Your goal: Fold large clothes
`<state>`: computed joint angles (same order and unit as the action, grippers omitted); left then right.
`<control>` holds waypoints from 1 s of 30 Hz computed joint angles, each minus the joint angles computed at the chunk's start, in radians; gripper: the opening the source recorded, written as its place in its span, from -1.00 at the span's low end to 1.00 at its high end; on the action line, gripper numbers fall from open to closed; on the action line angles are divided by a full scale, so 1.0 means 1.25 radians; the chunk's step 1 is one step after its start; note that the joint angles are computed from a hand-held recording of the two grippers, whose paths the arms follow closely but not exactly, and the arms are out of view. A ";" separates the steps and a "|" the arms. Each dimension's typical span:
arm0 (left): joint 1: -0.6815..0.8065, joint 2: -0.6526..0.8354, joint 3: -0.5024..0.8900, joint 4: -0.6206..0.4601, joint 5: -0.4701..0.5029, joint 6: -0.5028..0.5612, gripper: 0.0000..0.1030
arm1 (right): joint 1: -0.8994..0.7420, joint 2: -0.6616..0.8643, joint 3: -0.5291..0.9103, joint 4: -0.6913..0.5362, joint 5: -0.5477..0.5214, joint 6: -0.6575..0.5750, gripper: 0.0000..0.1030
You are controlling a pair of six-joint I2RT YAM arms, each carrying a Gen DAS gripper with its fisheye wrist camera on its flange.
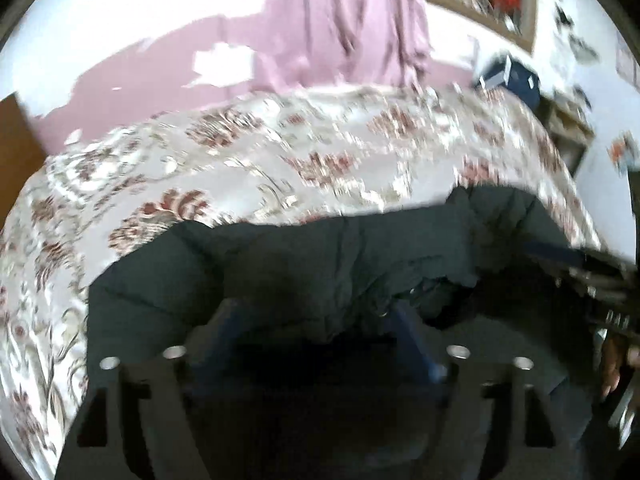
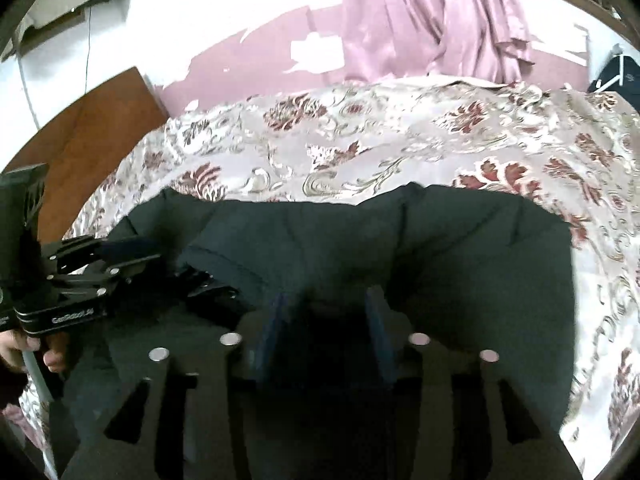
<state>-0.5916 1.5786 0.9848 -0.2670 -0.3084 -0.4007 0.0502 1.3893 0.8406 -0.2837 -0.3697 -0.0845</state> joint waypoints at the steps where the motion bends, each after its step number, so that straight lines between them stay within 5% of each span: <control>1: -0.004 -0.017 -0.009 0.003 -0.006 -0.017 0.55 | -0.004 -0.018 -0.004 -0.006 0.001 0.004 -0.18; 9: -0.092 -0.203 -0.067 -0.103 -0.141 -0.168 0.87 | -0.019 -0.197 -0.024 -0.076 0.021 0.018 0.71; 15: -0.231 -0.326 -0.083 -0.227 -0.319 -0.269 1.00 | -0.043 -0.357 -0.038 -0.155 0.009 0.031 0.96; 20: -0.388 -0.369 -0.046 -0.406 -0.466 -0.419 1.00 | -0.095 -0.489 -0.048 -0.233 -0.025 0.058 0.97; 27: -0.655 -0.308 0.074 -0.788 -0.619 -0.813 1.00 | -0.203 -0.659 -0.047 -0.395 -0.120 0.020 0.97; 30: -0.773 -0.224 0.149 -1.017 -0.646 -1.069 1.00 | -0.320 -0.716 -0.023 -0.501 -0.218 -0.068 0.97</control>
